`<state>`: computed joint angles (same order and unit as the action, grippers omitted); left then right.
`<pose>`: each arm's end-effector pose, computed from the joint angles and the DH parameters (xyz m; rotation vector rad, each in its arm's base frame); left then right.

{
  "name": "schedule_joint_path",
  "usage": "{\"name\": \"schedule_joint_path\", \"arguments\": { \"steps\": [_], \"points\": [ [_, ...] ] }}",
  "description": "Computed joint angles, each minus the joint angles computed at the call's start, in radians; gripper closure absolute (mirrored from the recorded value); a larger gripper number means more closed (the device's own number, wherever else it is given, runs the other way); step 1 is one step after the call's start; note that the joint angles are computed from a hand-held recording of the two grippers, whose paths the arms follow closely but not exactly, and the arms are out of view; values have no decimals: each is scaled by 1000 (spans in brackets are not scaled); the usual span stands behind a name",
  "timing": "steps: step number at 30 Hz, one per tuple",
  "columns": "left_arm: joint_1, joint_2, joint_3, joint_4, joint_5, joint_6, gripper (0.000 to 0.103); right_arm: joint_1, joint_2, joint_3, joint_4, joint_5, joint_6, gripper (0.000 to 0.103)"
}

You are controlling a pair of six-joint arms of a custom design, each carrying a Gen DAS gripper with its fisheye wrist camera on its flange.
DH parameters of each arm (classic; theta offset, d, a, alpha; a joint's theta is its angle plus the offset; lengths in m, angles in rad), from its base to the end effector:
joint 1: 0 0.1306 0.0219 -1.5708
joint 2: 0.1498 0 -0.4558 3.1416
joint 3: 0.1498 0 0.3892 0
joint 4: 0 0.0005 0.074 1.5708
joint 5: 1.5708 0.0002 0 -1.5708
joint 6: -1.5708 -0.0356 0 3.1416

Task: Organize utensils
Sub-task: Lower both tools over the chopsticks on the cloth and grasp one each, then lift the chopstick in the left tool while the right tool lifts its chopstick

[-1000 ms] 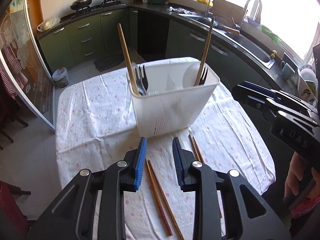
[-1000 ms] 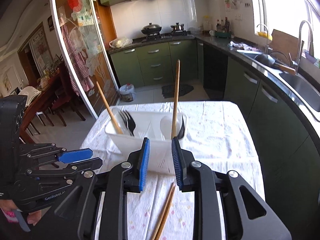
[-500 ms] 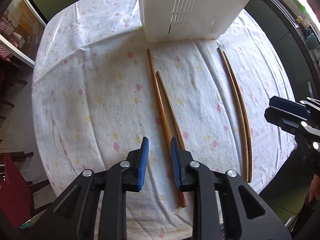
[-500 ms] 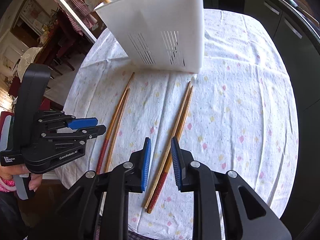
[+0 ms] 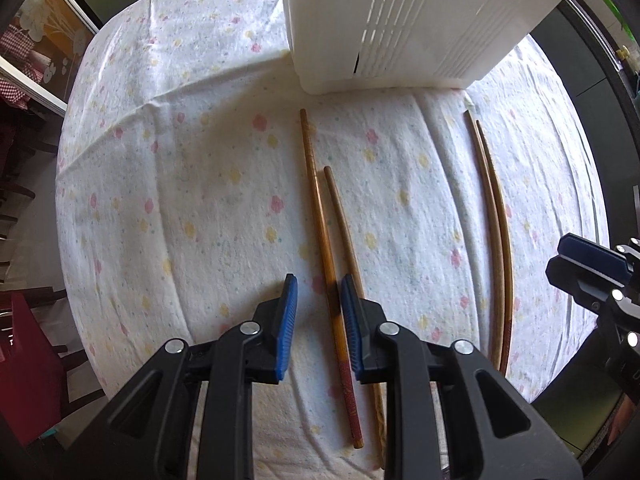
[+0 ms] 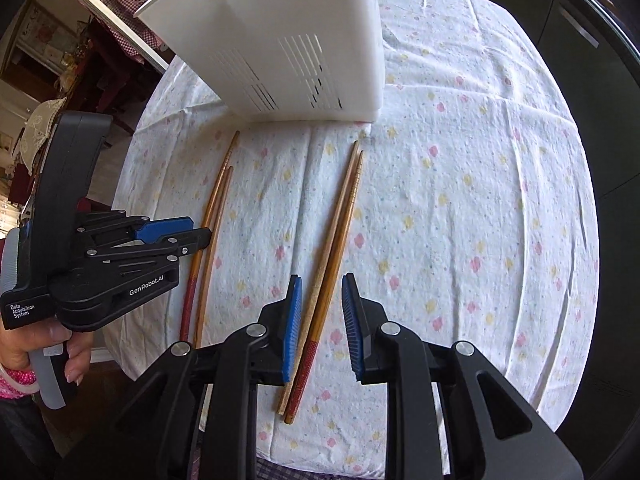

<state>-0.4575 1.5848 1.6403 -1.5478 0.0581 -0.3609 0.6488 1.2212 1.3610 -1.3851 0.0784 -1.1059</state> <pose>0.4414 -0.2202 0.4927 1.2225 2.8102 -0.0948 0.2822 0.2099 0.5278 0.6659 2.7811 0.2894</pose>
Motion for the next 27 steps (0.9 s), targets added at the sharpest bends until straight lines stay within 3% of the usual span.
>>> {"name": "schedule_joint_path", "arguments": {
  "steps": [3, 5, 9, 16, 27],
  "points": [
    [-6, -1, -1, 20, -14, -1, 81, -29, -3, -6, -9, -14, -8, 81],
    [-9, -3, -2, 26, -23, -14, 93, -50, -5, -14, -3, -29, -15, 81],
    [-7, -27, -28, 51, -39, -67, 96, -93, 3, -36, 24, -73, -17, 83],
    [57, -80, -32, 67, 54, -110, 96, -111, 44, -29, 38, -85, -2, 86],
    [93, -138, -21, 81, 139, -176, 96, -100, 149, 47, -27, -17, -7, 91]
  ]
}}
